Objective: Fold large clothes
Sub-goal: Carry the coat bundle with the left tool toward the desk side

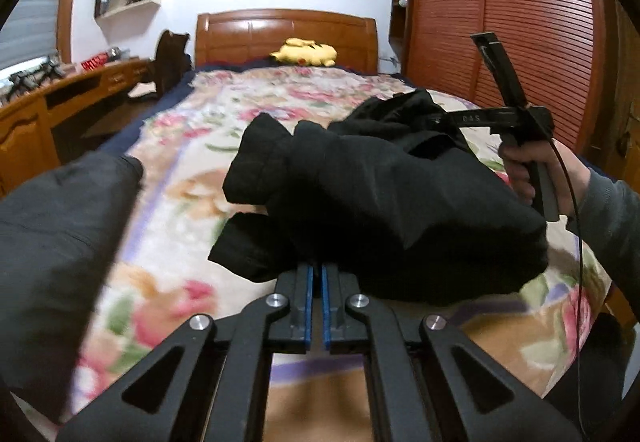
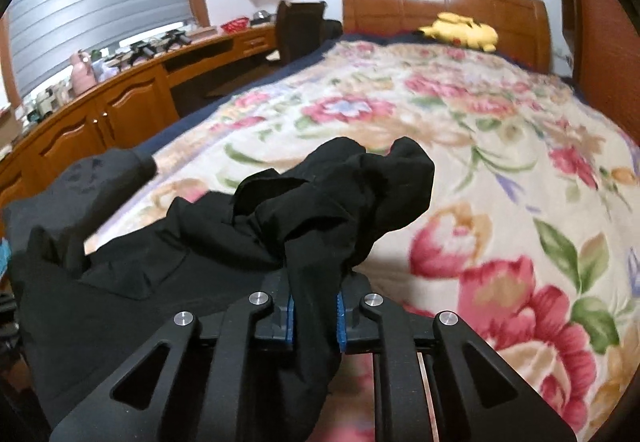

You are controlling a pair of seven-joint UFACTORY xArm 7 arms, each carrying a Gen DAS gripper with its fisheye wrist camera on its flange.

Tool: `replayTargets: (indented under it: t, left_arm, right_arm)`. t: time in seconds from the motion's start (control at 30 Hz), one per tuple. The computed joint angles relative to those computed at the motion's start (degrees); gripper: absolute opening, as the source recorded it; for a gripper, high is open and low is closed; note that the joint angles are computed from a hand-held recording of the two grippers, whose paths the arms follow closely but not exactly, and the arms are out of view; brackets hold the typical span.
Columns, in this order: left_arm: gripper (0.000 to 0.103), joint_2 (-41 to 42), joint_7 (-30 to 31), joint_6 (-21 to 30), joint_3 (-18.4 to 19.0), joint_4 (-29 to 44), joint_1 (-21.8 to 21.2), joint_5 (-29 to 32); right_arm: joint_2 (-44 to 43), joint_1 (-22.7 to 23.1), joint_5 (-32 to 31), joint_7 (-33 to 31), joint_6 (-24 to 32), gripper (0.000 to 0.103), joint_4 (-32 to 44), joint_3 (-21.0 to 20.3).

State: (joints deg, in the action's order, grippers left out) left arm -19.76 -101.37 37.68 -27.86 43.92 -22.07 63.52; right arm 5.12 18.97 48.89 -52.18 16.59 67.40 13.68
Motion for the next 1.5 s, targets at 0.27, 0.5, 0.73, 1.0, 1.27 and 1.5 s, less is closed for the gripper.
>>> replayTargets:
  t: [0.27,0.5,0.73,1.0,1.27,1.5]
  left_arm:
    - [0.001,-18.82,13.69,7.15,1.77,-7.73,-1.18,-10.91]
    - [0.001,-33.77,29.03,21.28,2.26,-9.96,0.12,-18.75]
    - [0.001,-50.41,38.22,29.55,3.78,-16.65,2.91,-22.33]
    - [0.001,-69.84,45.41,40.95,5.35,-29.83,4.33,-30.81]
    - [0.005,-81.49,45.19,45.66,-0.82,-35.27,2.33,-41.33]
    - [0.009,-79.98,42.87,48.19,-7.75,-28.9,1.88,-45.03]
  right_arm:
    - [0.71,6.07,-12.94,11.61,-3.86,0.01,3.67,2.27]
    - [6.93,13.89,-33.55,29.34,-4.58,0.009,14.46,2.75]
    - [19.47,24.48,-50.15,43.76,-2.89,0.009,34.39,0.15]
    - [39.67,36.16,-55.2,47.18,5.18,0.011,60.05,-1.83]
    - [46.86,39.94,-57.25,53.02,15.47,0.037,66.82,-7.36]
    - [31.39,32.87,-56.68,51.03,3.41,0.074,41.41,-2.7]
